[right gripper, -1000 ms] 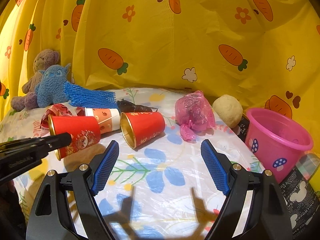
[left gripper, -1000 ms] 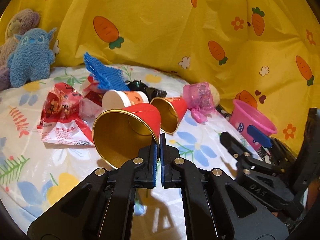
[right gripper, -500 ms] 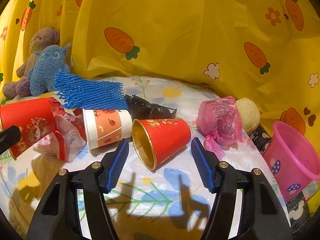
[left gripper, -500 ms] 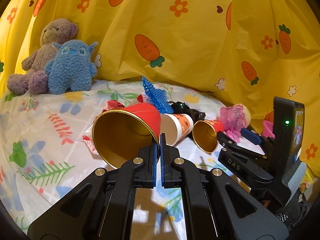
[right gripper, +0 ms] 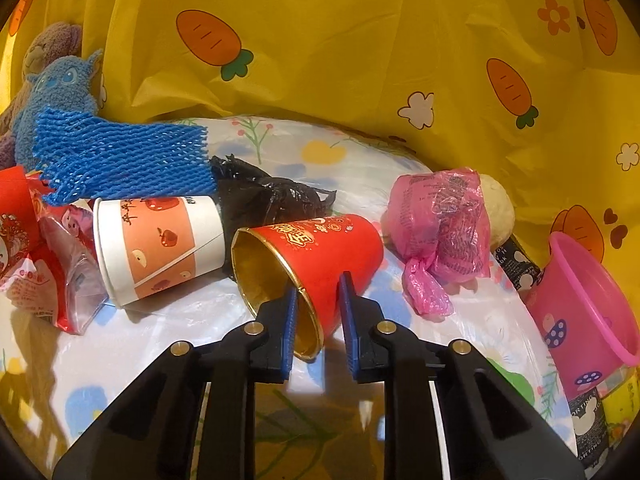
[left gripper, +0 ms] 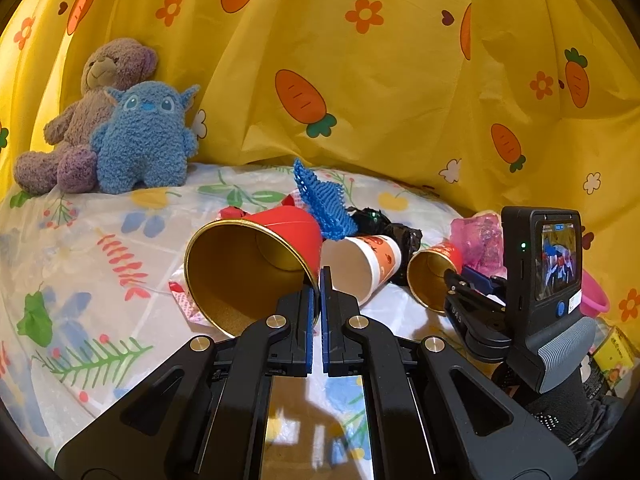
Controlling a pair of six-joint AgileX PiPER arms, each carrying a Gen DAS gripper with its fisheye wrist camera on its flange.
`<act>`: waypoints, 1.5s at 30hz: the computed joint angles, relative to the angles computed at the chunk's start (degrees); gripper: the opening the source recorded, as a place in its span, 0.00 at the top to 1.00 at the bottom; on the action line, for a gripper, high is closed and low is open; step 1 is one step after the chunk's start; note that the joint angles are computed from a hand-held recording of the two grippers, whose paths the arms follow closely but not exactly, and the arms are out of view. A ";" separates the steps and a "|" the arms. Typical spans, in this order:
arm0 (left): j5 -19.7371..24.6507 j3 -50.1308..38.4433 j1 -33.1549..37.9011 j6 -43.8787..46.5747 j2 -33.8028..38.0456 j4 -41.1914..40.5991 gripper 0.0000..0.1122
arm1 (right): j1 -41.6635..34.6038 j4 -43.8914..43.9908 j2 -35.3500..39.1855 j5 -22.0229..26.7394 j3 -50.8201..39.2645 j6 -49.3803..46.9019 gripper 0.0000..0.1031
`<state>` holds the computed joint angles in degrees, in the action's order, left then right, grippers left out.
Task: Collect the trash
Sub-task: 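Close the left tool on a red paper cup while the right tool grasps another red cup, then carry both red cups over the pink bucket and open both tools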
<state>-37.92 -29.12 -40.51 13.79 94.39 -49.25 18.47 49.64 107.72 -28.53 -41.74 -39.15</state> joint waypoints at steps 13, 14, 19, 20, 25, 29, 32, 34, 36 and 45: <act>0.34 -0.56 -2.60 -0.81 -0.55 2.14 0.98 | -6.93 -21.99 -9.22 -5.72 14.39 24.30 0.96; 0.49 -0.60 -3.03 -1.18 -0.79 2.86 0.98 | -7.77 -24.27 -10.72 -6.41 16.25 26.42 0.96; 1.73 -2.66 -6.48 1.19 -0.80 1.75 0.98 | -12.81 -33.21 -18.72 -9.21 24.87 33.33 0.96; 1.97 -3.24 -7.29 1.60 -0.64 1.61 0.98 | -14.25 -34.95 -20.26 -9.05 26.06 34.40 0.96; 3.25 -7.69 -11.88 6.32 1.27 -1.27 0.98 | -24.10 -46.89 -26.86 -8.05 30.61 41.34 0.96; 7.15 -13.02 -13.60 7.48 3.50 0.28 0.98 | -36.80 -64.83 -31.09 -6.70 31.69 52.41 0.96; 10.55 -19.19 -14.84 9.72 6.12 1.52 0.98 | -44.31 -71.56 -33.16 -6.71 31.31 55.54 0.96; 13.25 -24.11 -15.52 10.79 8.30 3.50 0.98 | -50.37 -76.40 -33.19 -7.29 30.40 58.22 0.96; 16.73 -30.37 -15.91 13.02 11.41 3.98 0.98 | -56.28 -81.14 -32.10 -7.76 28.40 61.32 0.96; 34.05 -63.61 -15.66 33.29 30.55 -11.53 0.98 | -69.56 -87.09 -22.56 -7.76 16.56 66.96 0.96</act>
<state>-3.87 -92.73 -56.17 47.08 124.94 -60.78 -51.09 -37.45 85.16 -36.29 -25.18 27.82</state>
